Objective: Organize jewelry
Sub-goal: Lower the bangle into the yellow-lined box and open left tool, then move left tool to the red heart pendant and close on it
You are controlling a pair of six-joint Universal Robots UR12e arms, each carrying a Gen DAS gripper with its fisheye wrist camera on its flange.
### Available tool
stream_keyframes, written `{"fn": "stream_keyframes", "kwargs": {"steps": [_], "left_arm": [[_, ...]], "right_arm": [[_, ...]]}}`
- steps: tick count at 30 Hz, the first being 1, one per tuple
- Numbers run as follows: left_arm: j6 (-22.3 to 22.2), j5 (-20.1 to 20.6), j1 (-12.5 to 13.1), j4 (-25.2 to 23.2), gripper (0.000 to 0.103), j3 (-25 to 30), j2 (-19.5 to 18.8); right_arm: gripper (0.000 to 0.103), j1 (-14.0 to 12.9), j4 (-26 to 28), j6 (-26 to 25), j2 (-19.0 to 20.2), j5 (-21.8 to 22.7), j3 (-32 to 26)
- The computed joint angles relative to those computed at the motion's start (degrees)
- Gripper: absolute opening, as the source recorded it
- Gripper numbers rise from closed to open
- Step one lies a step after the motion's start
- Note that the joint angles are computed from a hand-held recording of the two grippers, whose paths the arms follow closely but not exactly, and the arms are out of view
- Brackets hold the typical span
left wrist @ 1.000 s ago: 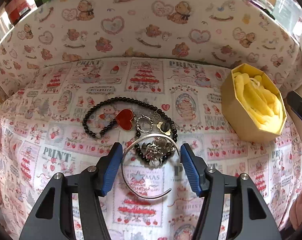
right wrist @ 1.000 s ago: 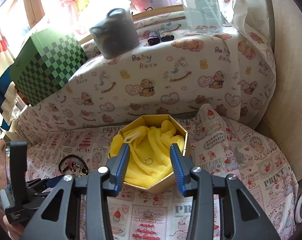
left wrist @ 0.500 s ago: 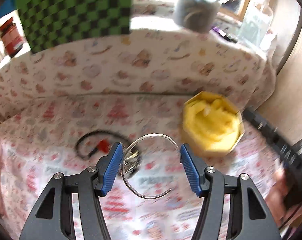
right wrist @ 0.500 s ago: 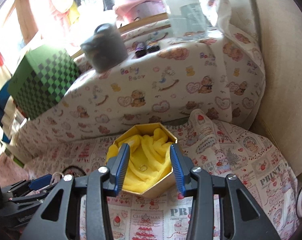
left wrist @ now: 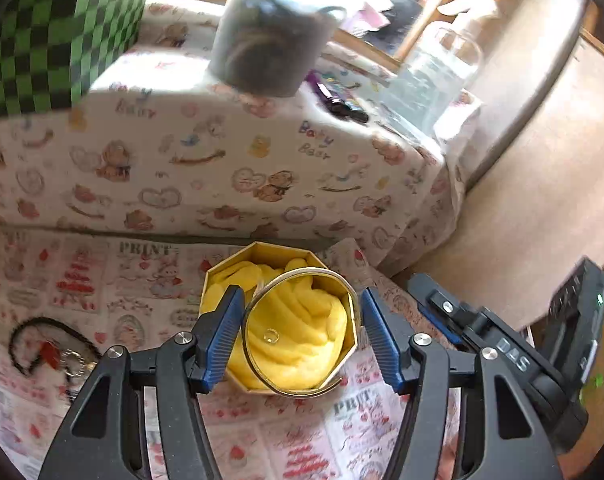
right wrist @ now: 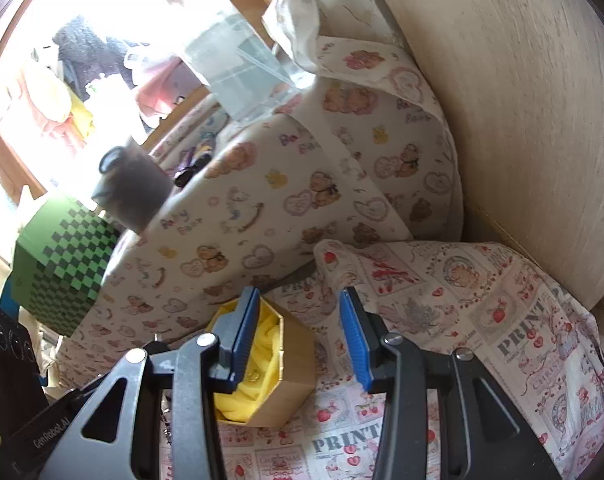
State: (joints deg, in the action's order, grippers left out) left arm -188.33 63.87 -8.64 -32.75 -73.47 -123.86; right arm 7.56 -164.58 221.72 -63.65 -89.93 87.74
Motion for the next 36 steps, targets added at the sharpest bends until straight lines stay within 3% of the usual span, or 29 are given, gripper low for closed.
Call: {"fn": "stream_keyframes", "kwargs": {"steps": [4, 5, 8, 11, 16, 19, 22, 24, 28, 33, 36], "left_arm": [[-2.5, -1.8, 0.5, 0.4, 0.058, 1.0, -1.9], [-2.8, -1.3, 0.5, 1.3, 0.06, 1.0, -2.1], [-3.8, 2.3, 0.4, 5.4, 0.079, -0.3, -1.6], [-3.4, 5.5, 0.7, 9.9, 0.08, -2.5, 0.0], [1.8, 14.9, 1.0, 19.1, 0.089, -8.0, 3.7], [9.4, 29.3, -0.4, 26.2, 0.1, -11.1, 5.1], [15.4, 34.7, -0.4, 33.5, 0.102, -13.8, 5.3], [15.8, 34.6, 0.3, 33.9, 0.102, -15.1, 5.9], [12.3, 30.4, 2.3, 31.5, 0.102, -16.4, 6.8], [8.7, 29.0, 3.8, 34.3, 0.102, -18.4, 6.9], [7.9, 24.9, 5.1, 30.7, 0.102, -19.0, 7.5]], "right_arm": [[0.039, -0.3, -0.2, 0.0, 0.0, 0.7, 0.1], [0.039, -0.4, -0.1, -0.1, 0.1, 1.1, 0.1], [0.042, -0.4, 0.1, -1.6, 0.5, 3.1, -0.3], [0.044, 0.1, 0.0, -4.4, 0.8, 4.2, -0.9], [0.049, 1.6, -1.3, -10.8, 1.0, 3.4, -1.4], [0.055, 3.0, -1.0, -14.8, 1.2, 1.2, -2.1], [0.064, 4.0, -2.2, -17.0, 1.4, -1.2, -2.2], [0.066, 4.4, -2.4, -18.6, 1.5, -2.1, -2.4], [0.069, 4.6, -2.3, -19.1, 1.7, -2.5, -2.7], [0.07, 5.0, -1.5, -19.6, 1.9, -3.4, -3.0], [0.071, 5.1, -1.3, -19.7, 2.0, -4.3, -3.1]]}}
